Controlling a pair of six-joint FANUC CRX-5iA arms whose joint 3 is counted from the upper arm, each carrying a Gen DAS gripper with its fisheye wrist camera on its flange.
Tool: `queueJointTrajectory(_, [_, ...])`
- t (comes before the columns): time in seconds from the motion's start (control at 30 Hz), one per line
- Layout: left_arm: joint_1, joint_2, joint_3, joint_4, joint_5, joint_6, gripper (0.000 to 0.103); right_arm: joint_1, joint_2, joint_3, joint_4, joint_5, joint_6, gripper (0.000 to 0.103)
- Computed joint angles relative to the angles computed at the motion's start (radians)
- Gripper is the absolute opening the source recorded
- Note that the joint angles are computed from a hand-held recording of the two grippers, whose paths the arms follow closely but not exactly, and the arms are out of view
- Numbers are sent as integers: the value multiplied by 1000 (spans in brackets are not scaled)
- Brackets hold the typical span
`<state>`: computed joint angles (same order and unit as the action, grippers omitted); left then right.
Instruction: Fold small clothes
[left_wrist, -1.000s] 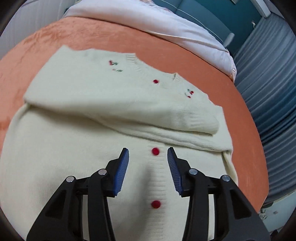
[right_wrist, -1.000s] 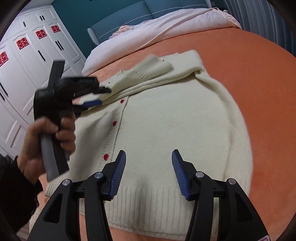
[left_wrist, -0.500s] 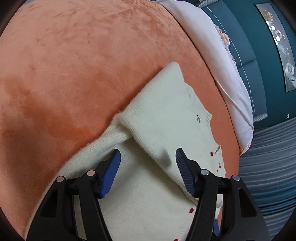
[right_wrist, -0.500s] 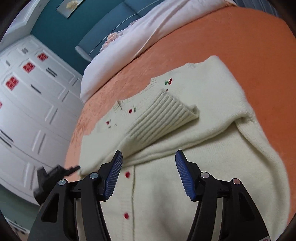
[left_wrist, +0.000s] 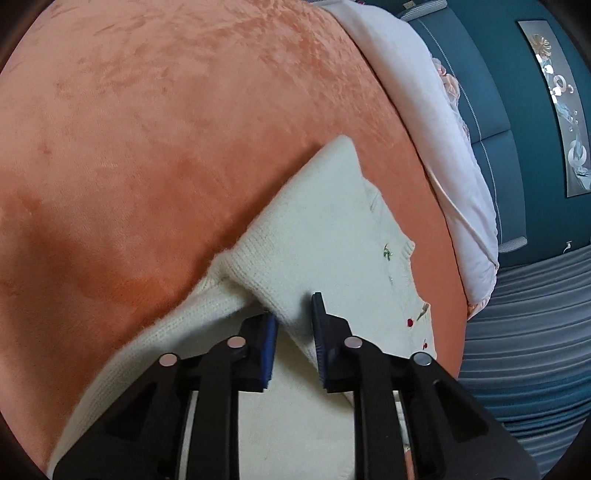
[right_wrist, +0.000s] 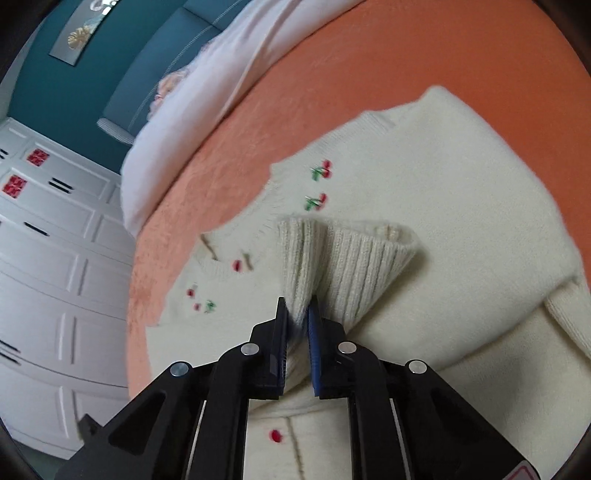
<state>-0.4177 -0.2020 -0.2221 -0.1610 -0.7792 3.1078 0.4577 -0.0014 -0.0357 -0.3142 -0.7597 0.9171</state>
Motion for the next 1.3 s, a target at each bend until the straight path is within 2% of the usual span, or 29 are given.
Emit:
queueJointTrajectory(0.1, [-61, -13, 45, -153, -27, 82, 12, -38, -123, -30, -261, 206, 361, 9])
queueJointTrajectory(0.13, [-77, -8, 57, -181, -40, 88, 14, -42, -159, -48, -307, 242, 477, 9])
queueJointTrajectory(0.17, [-87, 5, 67, -187, -57, 78, 15, -36, -179, -71, -302, 268, 540, 9])
queueJointTrajectory(0.2, [-88, 26, 77, -172, -82, 56, 15, -36, -165, -83, -251, 247, 551, 9])
queueJointTrajectory(0.27, [-75, 54, 65, -118, -89, 24, 15, -78, -59, -56, -177, 82, 417, 10])
queueJointTrajectory(0.33, [-83, 51, 38, -131, -54, 54, 17, -117, 4, -52, -174, -16, 317, 10])
queueJointTrajectory(0.37, [-94, 53, 46, -153, -63, 64, 17, -138, -10, -73, -228, 1, 345, 11])
queueJointTrajectory(0.4, [-98, 59, 56, -160, -76, 53, 17, -139, -33, -96, -241, 28, 356, 18])
queueJointTrajectory(0.47, [-97, 66, 63, -159, -87, 35, 17, -104, -63, -127, -165, 71, 295, 24])
queueJointTrajectory(0.53, [-94, 69, 64, -157, -88, 34, 17, -99, -58, -119, -159, 68, 290, 45])
queueJointTrajectory(0.6, [-95, 69, 67, -159, -92, 45, 18, -98, -38, -102, -153, 70, 273, 48])
queueJointTrajectory(0.63, [-99, 68, 70, -168, -97, 60, 17, -97, -29, -92, -147, 62, 267, 39])
queueJointTrajectory(0.67, [-107, 66, 76, -187, -106, 81, 17, -94, -20, -79, -135, 52, 264, 22])
queueJointTrajectory(0.7, [-119, 65, 89, -216, -127, 104, 16, -87, -26, -77, -139, 51, 274, 11])
queueJointTrajectory(0.8, [-123, 45, 80, -243, -119, 124, 16, -105, -121, -108, -283, 164, 435, 10])
queueJointTrajectory(0.83, [-112, 50, 74, -219, -113, 94, 16, -94, -151, -133, -278, 214, 464, 9])
queueJointTrajectory(0.87, [-103, 59, 72, -195, -115, 63, 16, -84, -146, -143, -220, 218, 461, 9])
queueJointTrajectory(0.9, [-102, 70, 75, -190, -124, 47, 16, -72, -106, -138, -125, 170, 406, 9])
queueJointTrajectory(0.93, [-110, 75, 81, -205, -129, 51, 17, -76, -42, -109, -82, 78, 333, 9])
queueJointTrajectory(0.97, [-114, 78, 88, -211, -139, 48, 17, -90, -13, -101, -91, 37, 300, 9])
queueJointTrajectory(1.0, [-113, 76, 88, -208, -139, 46, 17, -117, -19, -95, -152, 37, 320, 9])
queueJointTrajectory(1.1, [-103, 68, 70, -197, -119, 38, 17, -114, -117, -157, -218, 159, 385, 9])
queueJointTrajectory(1.13, [-107, 71, 73, -202, -124, 37, 17, -99, -110, -162, -167, 160, 376, 10])
queueJointTrajectory(1.17, [-113, 78, 84, -210, -138, 33, 17, -89, -68, -147, -108, 108, 339, 10])
queueJointTrajectory(1.2, [-119, 86, 97, -214, -157, 22, 17, -92, -39, -139, -102, 67, 323, 7])
queueJointTrajectory(1.23, [-121, 87, 104, -212, -170, 9, 17, -112, -45, -141, -148, 76, 342, 8])
queueJointTrajectory(1.27, [-122, 84, 109, -203, -185, -10, 18, -116, -67, -146, -145, 67, 315, 12])
queueJointTrajectory(1.3, [-123, 75, 110, -192, -200, -30, 24, -103, -93, -155, -104, 58, 262, 18])
